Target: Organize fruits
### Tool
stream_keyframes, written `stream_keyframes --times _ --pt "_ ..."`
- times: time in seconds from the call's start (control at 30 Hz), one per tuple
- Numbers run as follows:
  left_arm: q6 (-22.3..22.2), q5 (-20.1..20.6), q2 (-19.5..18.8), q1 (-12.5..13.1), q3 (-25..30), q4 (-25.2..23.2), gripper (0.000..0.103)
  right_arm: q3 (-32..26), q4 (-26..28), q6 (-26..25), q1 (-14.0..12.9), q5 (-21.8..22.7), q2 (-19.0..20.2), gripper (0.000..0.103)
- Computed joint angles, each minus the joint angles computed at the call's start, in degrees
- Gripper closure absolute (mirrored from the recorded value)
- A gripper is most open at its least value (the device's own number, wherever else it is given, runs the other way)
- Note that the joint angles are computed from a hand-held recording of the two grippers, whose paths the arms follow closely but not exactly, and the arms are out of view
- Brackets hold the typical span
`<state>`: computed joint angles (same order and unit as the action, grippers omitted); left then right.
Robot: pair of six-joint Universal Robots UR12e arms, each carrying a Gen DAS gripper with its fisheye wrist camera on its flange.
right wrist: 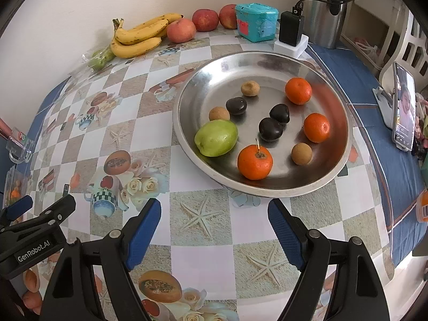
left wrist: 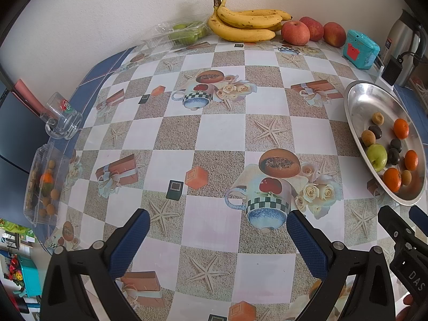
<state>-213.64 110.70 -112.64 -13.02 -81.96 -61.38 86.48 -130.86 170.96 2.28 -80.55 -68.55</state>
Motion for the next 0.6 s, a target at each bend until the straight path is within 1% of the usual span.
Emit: stream_keyframes --times 0.6 --pt "0.1 -0.1 0.1 0.0 0.0 -0.1 0.000 -0.6 1.3 2.6 -0.2 -1.6 0.4 0.020"
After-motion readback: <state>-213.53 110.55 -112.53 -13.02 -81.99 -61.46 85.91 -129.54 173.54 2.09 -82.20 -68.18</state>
